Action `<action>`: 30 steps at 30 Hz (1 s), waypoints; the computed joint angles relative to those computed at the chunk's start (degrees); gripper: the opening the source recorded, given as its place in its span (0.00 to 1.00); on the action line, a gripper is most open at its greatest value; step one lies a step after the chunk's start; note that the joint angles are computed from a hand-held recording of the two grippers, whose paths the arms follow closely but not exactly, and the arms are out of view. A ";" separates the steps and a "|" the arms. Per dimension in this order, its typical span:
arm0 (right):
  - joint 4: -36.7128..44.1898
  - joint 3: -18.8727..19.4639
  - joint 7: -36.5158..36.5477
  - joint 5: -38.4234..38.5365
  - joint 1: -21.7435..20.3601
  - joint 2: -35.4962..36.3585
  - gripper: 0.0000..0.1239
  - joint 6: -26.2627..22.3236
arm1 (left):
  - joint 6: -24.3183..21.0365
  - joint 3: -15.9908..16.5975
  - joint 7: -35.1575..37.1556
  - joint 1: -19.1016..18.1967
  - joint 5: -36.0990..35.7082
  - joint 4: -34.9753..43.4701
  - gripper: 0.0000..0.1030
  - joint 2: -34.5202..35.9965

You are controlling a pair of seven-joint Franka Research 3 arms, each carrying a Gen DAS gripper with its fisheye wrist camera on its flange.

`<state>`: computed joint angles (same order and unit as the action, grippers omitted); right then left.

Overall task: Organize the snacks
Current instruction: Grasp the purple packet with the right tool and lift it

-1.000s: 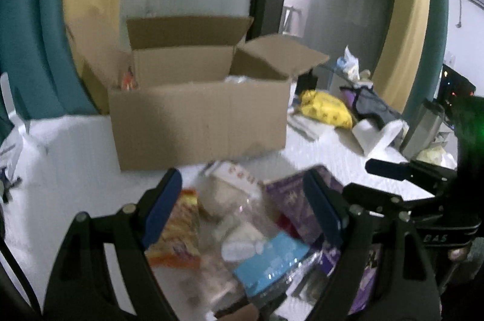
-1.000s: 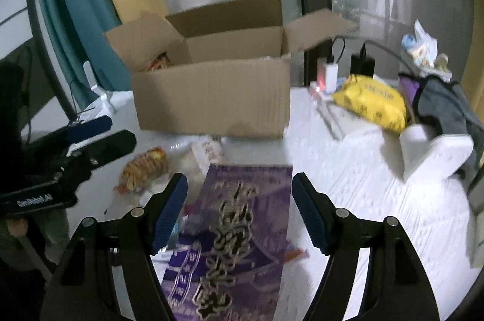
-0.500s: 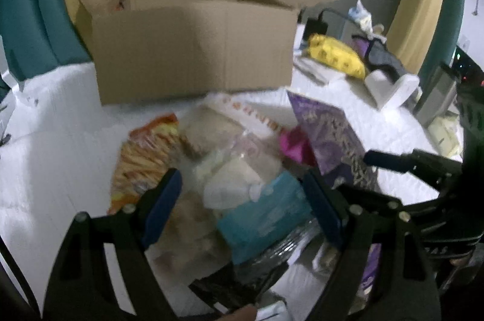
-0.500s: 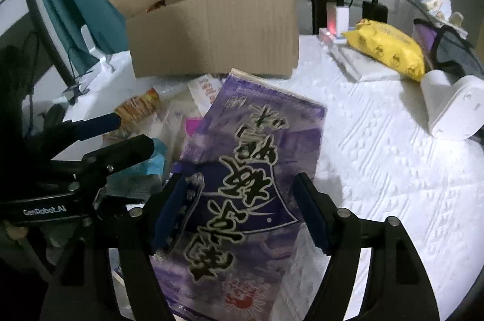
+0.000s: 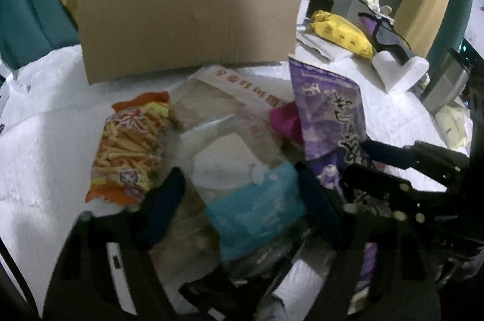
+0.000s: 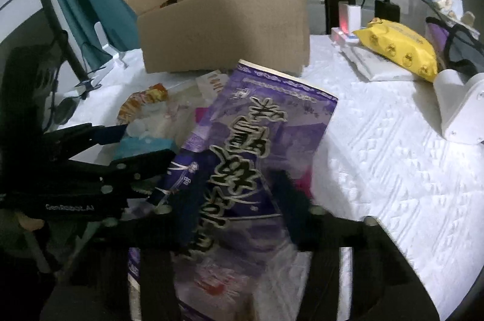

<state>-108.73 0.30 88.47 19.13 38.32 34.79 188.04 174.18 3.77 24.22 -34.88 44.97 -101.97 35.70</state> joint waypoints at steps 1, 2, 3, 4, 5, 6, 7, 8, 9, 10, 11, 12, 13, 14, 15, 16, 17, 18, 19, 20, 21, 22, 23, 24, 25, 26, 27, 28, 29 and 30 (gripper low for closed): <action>-0.26 2.37 -0.65 -0.51 -2.28 -0.07 0.33 0.54 | -0.29 -0.07 0.16 -0.02 -0.06 0.11 0.68 -0.02; -0.41 3.04 -0.82 -0.52 -2.86 -0.11 0.29 0.89 | -0.33 -0.07 0.24 -0.04 -0.01 0.22 0.65 0.01; -0.71 4.34 -0.99 -0.54 -4.14 -0.15 0.26 1.63 | -0.02 -0.25 0.44 0.10 0.02 0.13 0.64 -0.05; -0.92 6.11 -1.27 -0.76 -5.86 -0.12 0.26 2.12 | 0.16 -0.36 0.64 0.22 -0.02 0.04 0.64 -0.11; -1.10 6.57 -1.36 -0.67 -6.23 -0.14 0.25 2.57 | 0.55 -0.22 0.57 0.13 0.04 -0.15 0.63 -0.22; -1.49 6.84 -1.46 -0.57 -6.41 -0.27 0.23 3.57 | 0.94 0.01 0.47 -0.05 0.14 -0.36 0.63 -0.38; -1.97 6.41 -1.63 -0.32 -5.91 -0.56 0.21 4.62 | 1.18 0.49 0.20 -0.53 0.40 -0.55 0.63 -0.62; -2.35 6.69 -1.81 -0.24 -6.14 -0.77 0.20 5.29 | 1.53 1.46 -0.52 -1.38 0.98 -0.89 0.63 -1.01; -2.94 7.32 -1.90 -0.21 -6.76 -1.20 0.17 6.17 | 1.70 3.17 -1.88 -2.89 2.09 -1.16 0.63 -1.45; -3.54 6.31 -2.03 0.52 -5.86 -1.79 0.07 7.12 | 2.21 4.48 -3.18 -3.95 3.29 -1.69 0.63 -1.98; -3.85 5.55 -2.14 1.29 -5.16 -2.16 0.00 7.71 | 2.46 4.86 -3.77 -4.25 4.06 -1.83 0.63 -2.28; -4.43 5.91 -2.19 1.51 -5.68 -2.78 0.00 8.48 | 2.68 5.51 -4.56 -4.75 5.02 -1.97 0.63 -2.67; -4.86 5.62 -2.49 1.88 -5.59 -3.37 0.00 8.97 | 2.68 5.95 -5.30 -5.09 5.88 -1.90 0.63 -2.84; -5.05 5.10 -2.86 2.40 -5.18 -3.70 0.00 9.33 | 2.90 6.44 -6.11 -5.42 6.91 -1.84 0.63 -3.06; -5.13 4.37 -3.20 3.20 -4.59 -4.04 0.00 9.55 | 3.13 6.80 -6.87 -5.62 7.90 -1.72 0.63 -3.21; -5.08 4.51 -3.28 3.57 -4.97 -4.27 0.00 9.37 | 3.16 6.89 -7.39 -5.61 8.73 -1.54 0.63 -3.29; -4.82 6.38 -2.72 3.07 -7.21 -4.26 0.01 8.44 | 3.23 7.24 -8.11 -5.81 9.79 -1.30 0.63 -3.32; -4.43 7.31 -2.06 2.94 -8.46 -4.10 0.01 7.46 | 3.03 7.04 -8.36 -5.60 10.52 -1.02 0.63 -3.27; -3.96 6.25 -1.76 3.77 -7.74 -3.87 0.02 6.52 | 2.76 6.16 -8.05 -4.83 10.73 -0.71 0.63 -3.12; -3.39 3.37 -1.48 5.27 -5.26 -3.66 0.10 5.28 | 2.54 4.66 -7.05 -3.53 10.39 -0.47 0.63 -2.89; -2.79 2.50 -2.06 7.17 -4.55 -3.16 0.32 4.42 | 2.35 3.36 -6.07 -2.44 9.92 -0.28 0.63 -2.58; -2.79 3.62 -0.69 6.22 -5.85 -2.81 0.46 4.41 | 2.12 2.34 -5.16 -1.66 9.45 -0.06 0.63 -2.28; -2.99 6.58 2.15 3.62 -9.14 -2.37 0.64 4.44 | 1.80 0.63 -3.29 -0.31 8.44 0.13 0.63 -1.87; -2.82 10.70 0.98 4.22 -12.92 -1.79 0.66 4.45 | 1.49 -0.93 -1.42 0.90 7.21 0.37 0.63 -1.39; -2.49 12.99 1.69 3.49 -15.32 -1.13 0.66 3.77 | 1.28 -1.64 -0.39 1.27 6.25 0.65 0.63 -0.95; -2.33 13.64 2.24 3.16 -16.03 -0.77 0.66 3.48 | 1.20 -2.88 1.34 2.23 4.95 0.86 0.63 -0.49; -1.90 13.91 2.81 2.96 -16.40 -0.24 0.66 3.12 | 1.29 -3.24 2.39 2.39 4.08 0.92 0.63 -0.22; -1.50 13.66 3.21 2.77 -16.23 0.08 0.66 2.67 | 1.19 -4.06 4.03 2.89 3.00 1.13 0.63 0.16; -1.23 14.28 3.33 2.27 -16.83 0.37 0.66 2.43 | 1.04 -4.92 5.78 3.40 1.85 1.31 0.63 0.50; -1.13 15.47 3.33 1.66 -17.94 0.54 0.66 2.32 | 1.24 -4.44 6.22 2.84 1.25 1.37 0.63 0.66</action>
